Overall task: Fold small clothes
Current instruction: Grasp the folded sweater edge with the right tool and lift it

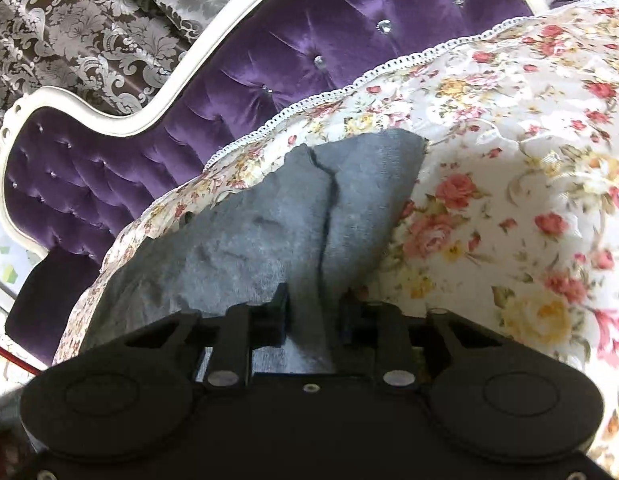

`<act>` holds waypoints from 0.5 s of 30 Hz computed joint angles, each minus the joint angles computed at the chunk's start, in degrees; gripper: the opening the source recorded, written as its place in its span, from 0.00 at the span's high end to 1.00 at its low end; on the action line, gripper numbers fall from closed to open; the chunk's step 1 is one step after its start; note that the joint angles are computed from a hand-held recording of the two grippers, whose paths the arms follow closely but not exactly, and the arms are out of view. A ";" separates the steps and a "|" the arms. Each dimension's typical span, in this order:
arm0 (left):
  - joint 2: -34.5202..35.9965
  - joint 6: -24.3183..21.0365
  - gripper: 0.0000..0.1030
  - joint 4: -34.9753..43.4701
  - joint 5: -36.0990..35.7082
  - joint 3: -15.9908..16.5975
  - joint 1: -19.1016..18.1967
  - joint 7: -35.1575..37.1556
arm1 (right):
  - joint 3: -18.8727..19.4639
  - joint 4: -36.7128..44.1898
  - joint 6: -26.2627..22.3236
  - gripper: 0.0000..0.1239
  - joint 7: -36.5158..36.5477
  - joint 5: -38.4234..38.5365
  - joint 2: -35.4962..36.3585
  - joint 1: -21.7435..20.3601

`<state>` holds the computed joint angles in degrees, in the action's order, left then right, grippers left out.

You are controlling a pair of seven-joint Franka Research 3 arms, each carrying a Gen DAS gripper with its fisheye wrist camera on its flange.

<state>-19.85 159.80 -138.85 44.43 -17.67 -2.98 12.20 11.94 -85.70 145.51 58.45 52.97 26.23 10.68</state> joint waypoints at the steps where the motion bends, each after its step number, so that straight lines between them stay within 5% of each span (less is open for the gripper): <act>1: -0.73 -0.08 0.20 -0.94 -0.68 0.10 -0.49 -0.09 | -0.57 -0.36 0.92 0.76 1.00 -1.42 -0.38 0.86; 8: -5.97 1.68 0.20 -7.67 -4.46 0.74 -1.97 0.21 | -5.11 0.20 3.92 0.79 11.19 -19.81 -2.44 7.48; 15: -11.89 5.38 0.20 -13.75 -9.13 1.71 -1.61 3.07 | -3.31 5.81 2.97 0.80 14.44 -27.32 -2.28 11.00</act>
